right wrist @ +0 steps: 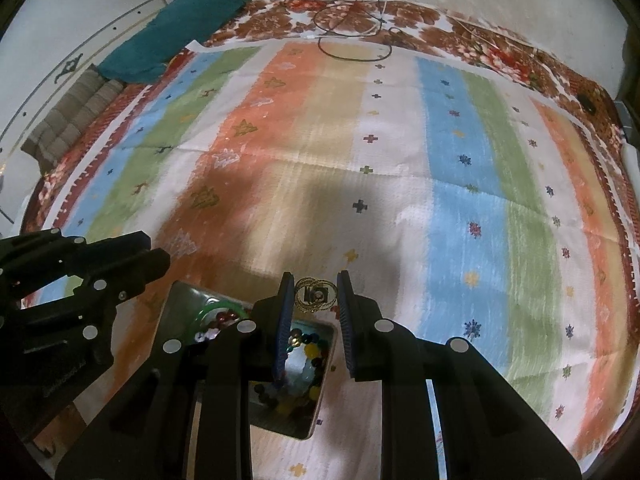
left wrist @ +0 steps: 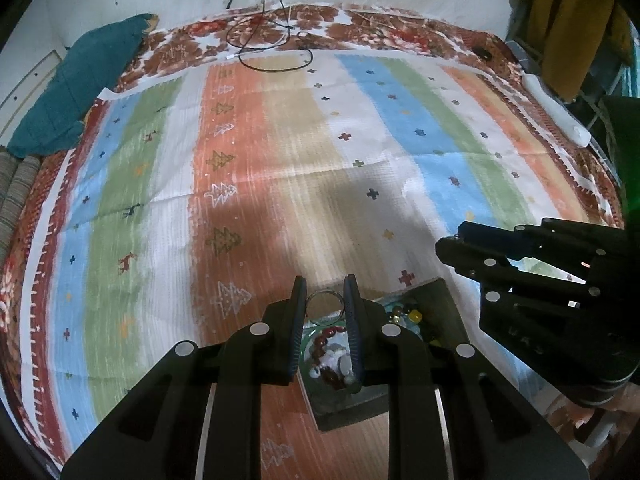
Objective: Organize jewelry
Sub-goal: 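Carry the brown ring with the left tool while the right tool carries the gold ring to the tin, then lower both rings into the silver tin and open both tools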
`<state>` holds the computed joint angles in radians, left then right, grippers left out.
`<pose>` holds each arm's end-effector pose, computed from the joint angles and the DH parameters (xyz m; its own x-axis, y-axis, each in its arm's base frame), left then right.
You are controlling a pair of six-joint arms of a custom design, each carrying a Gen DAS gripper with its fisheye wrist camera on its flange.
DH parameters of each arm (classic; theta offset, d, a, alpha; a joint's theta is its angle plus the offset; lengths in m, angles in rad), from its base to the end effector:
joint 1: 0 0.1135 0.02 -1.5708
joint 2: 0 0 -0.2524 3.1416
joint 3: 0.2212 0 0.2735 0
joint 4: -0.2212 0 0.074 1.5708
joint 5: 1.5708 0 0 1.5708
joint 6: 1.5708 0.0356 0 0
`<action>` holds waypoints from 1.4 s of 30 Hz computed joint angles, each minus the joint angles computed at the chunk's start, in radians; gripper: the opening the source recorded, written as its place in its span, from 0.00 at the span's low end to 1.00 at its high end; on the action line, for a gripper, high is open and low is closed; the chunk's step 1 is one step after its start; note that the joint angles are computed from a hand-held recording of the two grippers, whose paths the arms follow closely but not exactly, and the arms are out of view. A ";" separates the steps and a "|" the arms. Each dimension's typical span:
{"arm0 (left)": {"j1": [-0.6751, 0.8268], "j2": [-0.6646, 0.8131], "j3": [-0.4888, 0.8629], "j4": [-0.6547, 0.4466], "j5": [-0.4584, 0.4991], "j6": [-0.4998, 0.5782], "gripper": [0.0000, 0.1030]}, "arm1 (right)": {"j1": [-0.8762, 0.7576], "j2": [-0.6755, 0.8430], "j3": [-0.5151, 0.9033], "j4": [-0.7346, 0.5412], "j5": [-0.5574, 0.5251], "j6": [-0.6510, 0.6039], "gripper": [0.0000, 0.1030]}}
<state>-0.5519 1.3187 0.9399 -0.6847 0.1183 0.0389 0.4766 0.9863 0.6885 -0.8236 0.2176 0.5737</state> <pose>0.2365 -0.1505 0.2194 -0.7216 0.4897 -0.4895 0.5980 0.7971 -0.0842 0.1818 0.0852 0.2051 -0.8701 0.1472 -0.4704 0.1282 0.9891 0.0725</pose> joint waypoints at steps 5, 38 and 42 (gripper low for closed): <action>0.002 -0.068 -0.036 -0.010 0.013 0.001 0.18 | 0.043 -0.045 -0.011 -0.022 0.015 0.038 0.22; 0.034 -0.266 -0.131 -0.084 0.056 -0.009 0.27 | 0.242 -0.197 -0.041 -0.144 0.091 0.215 0.39; 0.053 -0.321 -0.154 -0.107 0.079 -0.003 0.33 | 0.319 -0.250 -0.036 -0.195 0.148 0.282 0.43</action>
<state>-0.4988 0.9979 0.7858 -0.7918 0.1976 0.0363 0.7955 0.7364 0.6521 -1.0190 0.3658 0.8557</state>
